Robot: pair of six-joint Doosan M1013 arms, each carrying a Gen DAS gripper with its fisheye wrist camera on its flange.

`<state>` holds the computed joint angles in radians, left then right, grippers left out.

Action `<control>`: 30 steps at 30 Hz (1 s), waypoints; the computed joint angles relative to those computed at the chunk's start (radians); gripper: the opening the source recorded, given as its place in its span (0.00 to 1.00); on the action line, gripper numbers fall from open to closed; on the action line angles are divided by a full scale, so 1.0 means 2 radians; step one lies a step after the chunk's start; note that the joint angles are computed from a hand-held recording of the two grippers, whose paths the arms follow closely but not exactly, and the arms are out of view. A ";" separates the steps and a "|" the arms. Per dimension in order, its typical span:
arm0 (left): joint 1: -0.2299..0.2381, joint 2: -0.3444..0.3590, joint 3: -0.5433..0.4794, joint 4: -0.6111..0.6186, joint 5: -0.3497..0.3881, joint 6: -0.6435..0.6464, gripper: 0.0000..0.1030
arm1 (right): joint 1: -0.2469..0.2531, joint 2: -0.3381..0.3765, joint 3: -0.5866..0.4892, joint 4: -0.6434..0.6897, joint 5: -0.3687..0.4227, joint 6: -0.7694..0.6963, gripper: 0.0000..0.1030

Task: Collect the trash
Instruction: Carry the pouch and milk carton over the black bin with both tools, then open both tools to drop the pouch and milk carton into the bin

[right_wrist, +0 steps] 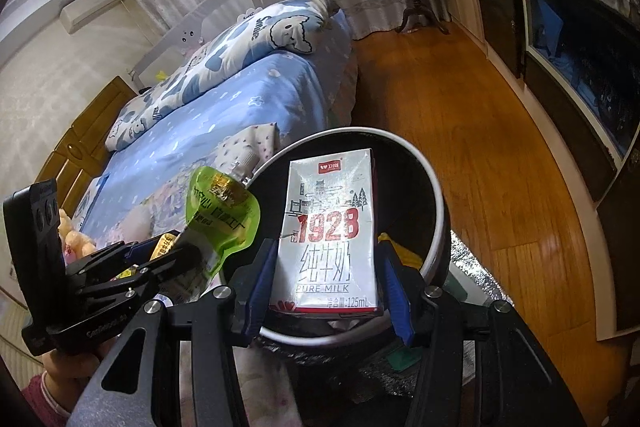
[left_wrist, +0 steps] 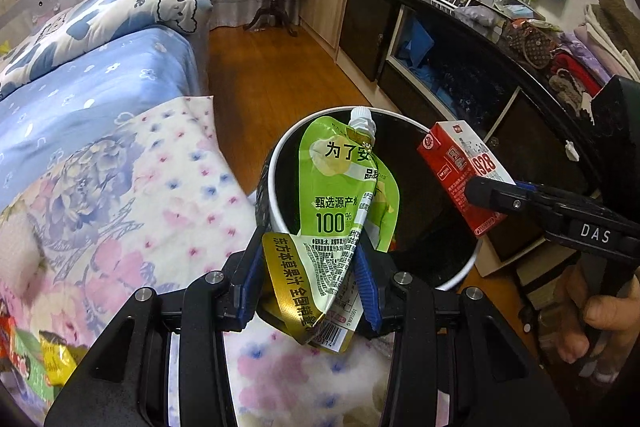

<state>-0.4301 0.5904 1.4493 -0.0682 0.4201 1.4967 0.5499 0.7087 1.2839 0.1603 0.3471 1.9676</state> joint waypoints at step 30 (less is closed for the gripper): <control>0.000 -0.036 0.074 0.081 -0.057 -0.081 0.70 | -0.002 -0.006 0.018 0.060 -0.032 -0.013 0.75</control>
<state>-0.4300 0.5192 1.5980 0.0947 0.3067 1.3346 0.5453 0.6974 1.3199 0.2808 0.2827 1.9418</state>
